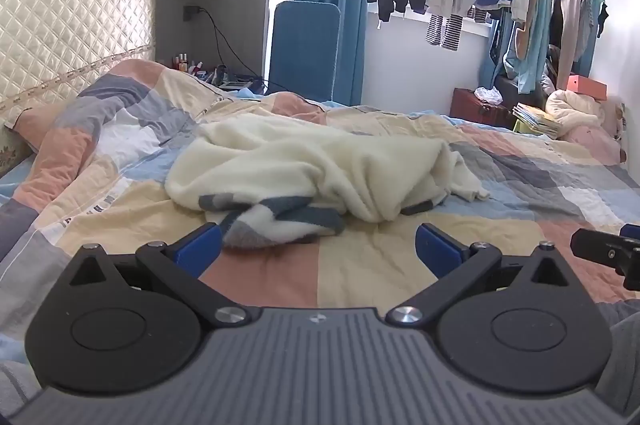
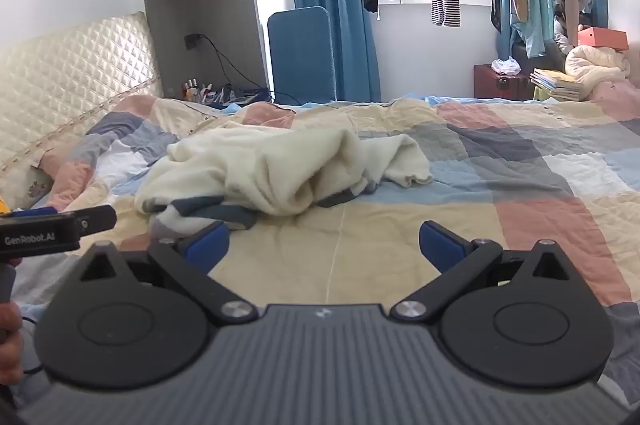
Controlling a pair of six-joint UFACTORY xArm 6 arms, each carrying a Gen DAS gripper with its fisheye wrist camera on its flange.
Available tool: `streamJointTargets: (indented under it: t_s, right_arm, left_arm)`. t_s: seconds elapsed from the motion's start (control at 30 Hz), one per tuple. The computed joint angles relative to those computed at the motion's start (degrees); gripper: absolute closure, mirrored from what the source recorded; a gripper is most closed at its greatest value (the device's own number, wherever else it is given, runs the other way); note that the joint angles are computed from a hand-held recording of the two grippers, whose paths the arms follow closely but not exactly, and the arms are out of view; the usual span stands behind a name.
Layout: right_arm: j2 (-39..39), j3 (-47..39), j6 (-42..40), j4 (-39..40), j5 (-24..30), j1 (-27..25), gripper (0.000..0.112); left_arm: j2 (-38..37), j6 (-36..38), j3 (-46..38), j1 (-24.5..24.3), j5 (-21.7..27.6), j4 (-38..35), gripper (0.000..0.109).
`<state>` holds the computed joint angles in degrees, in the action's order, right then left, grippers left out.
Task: Fold large clothes
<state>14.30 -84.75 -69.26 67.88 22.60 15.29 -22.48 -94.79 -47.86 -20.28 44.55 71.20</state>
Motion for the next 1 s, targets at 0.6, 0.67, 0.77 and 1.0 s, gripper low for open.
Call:
streamJointTargets:
  t_s: [0.6, 0.67, 0.77, 1.0]
  right_arm:
    - [-0.2, 0.2, 0.4, 0.4, 0.4, -0.4, 0.009]
    - [-0.3, 0.2, 0.4, 0.5, 0.6, -0.6, 0.009]
    - [-0.3, 0.3, 0.3, 0.5, 0.5, -0.5, 0.009]
    - [-0.3, 0.5, -0.2, 0.9, 0.4, -0.5, 0.009]
  left_arm:
    - [1.5, 0.2, -1.3, 1.6, -2.7, -0.6, 0.006]
    - [1.6, 0.3, -1.4, 1.5, -2.6, -0.5, 0.006]
    - [1.6, 0.5, -1.5, 1.6, -2.7, -0.7, 0.006]
    - [2.0, 0.1, -1.6, 1.0, -2.2, -0.4, 0.006]
